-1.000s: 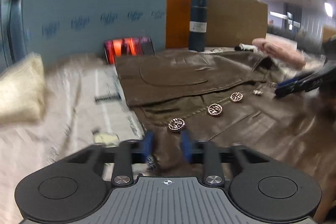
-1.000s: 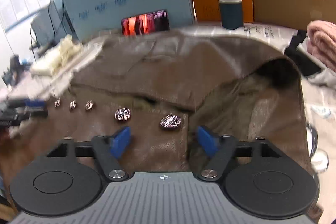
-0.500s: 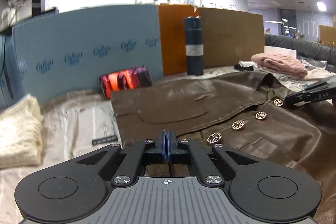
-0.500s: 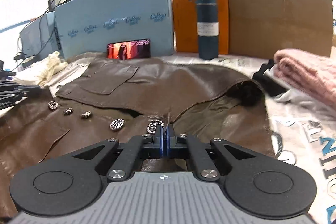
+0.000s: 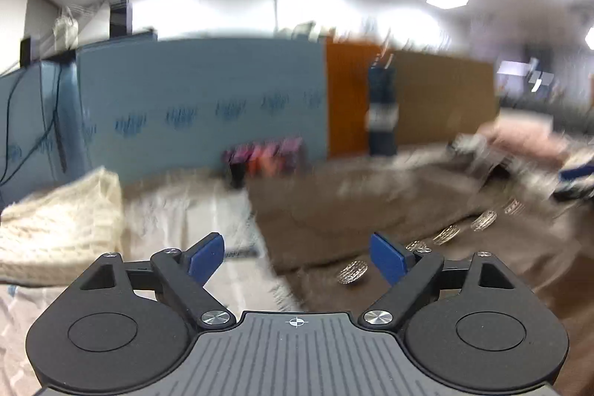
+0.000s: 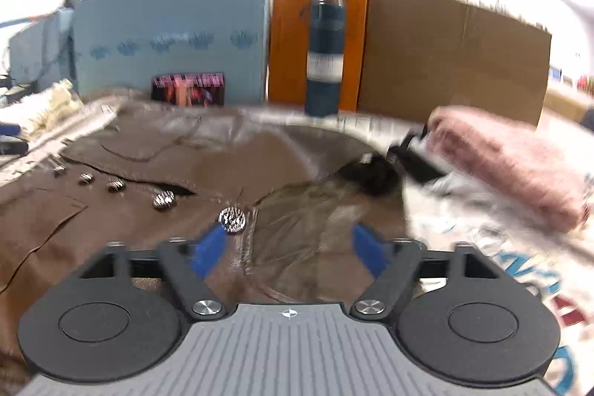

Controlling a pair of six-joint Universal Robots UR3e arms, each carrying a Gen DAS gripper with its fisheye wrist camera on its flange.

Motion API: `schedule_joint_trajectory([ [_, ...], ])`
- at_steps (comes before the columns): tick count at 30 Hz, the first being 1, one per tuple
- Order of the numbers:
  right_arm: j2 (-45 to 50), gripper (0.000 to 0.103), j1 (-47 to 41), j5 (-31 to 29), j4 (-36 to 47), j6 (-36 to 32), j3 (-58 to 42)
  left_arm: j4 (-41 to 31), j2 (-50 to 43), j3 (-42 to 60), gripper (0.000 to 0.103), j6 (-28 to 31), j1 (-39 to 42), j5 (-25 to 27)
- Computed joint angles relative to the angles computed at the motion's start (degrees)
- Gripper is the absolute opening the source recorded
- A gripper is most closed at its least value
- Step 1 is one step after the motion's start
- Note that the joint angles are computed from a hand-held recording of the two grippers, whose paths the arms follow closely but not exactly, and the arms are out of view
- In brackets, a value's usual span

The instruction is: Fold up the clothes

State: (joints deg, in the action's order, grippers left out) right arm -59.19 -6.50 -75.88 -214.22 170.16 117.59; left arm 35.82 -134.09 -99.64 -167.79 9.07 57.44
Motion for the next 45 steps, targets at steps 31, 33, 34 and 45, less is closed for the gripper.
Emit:
schedule_joint_trajectory([
  [31, -1.7, 0.103, -1.7, 5.7, -18.4, -29.8, 21.6, 21.2, 4.5, -31.8, 0.096, 47.9, 1.1, -6.5],
  [33, 0.2, 0.103, -0.6, 0.0, -23.3, -31.1, 22.2, 19.9, 4.6, -29.5, 0.089, 44.5, 1.7, -8.1],
  [34, 0.7, 0.103, -0.4, -2.7, -25.3, -31.8, 22.9, 20.3, 4.1, -28.6, 0.089, 42.2, 2.3, -9.6],
  [45, -13.3, 0.103, -11.7, 8.4, -16.5, -38.8, 36.2, 20.2, -0.4, -16.5, 0.089, 27.0, 1.0, -10.9],
])
